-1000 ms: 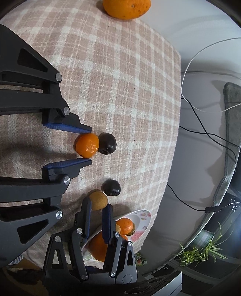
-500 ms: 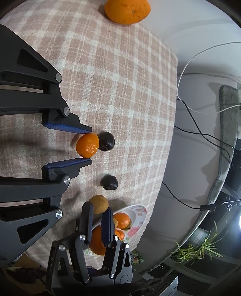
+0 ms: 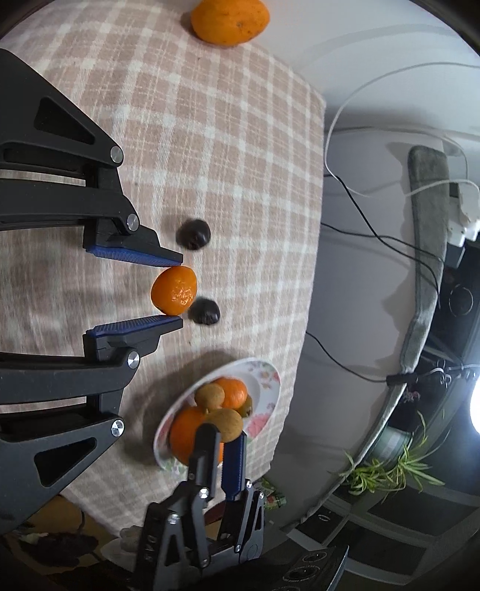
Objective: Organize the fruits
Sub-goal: 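Carry the tangerine with the left gripper onto the plate while the right gripper carries the kiwi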
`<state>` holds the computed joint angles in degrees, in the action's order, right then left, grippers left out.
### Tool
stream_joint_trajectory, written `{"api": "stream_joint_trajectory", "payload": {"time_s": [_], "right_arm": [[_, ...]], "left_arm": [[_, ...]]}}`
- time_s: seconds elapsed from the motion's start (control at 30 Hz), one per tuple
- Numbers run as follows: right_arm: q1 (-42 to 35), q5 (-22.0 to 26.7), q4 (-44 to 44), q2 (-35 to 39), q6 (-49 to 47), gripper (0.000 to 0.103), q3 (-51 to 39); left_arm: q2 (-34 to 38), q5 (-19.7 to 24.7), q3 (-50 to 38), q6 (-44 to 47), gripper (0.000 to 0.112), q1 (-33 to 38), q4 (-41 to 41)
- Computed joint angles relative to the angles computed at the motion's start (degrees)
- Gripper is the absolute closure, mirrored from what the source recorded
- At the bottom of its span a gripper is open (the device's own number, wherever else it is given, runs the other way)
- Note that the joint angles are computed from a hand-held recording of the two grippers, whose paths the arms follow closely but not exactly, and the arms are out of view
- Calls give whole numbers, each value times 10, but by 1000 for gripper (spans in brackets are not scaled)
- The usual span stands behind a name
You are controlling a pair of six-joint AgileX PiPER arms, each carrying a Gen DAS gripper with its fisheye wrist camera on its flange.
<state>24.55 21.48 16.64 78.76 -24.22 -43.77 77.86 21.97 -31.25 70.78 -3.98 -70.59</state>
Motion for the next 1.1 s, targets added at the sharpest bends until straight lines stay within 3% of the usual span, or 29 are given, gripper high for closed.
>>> {"api": "stream_joint_trajectory", "payload": {"time_s": [0.47, 0.77, 1.1], "right_arm": [[-203, 53, 203, -83, -238, 75, 56], [-304, 83, 297, -78, -361, 75, 74], [-365, 104, 353, -57, -446, 75, 92]], "left_arm": [[-3, -45, -26, -100, 87, -117, 50], [24, -67, -70, -173, 87, -170, 104], [95, -69, -138, -216, 87, -197, 138]]}}
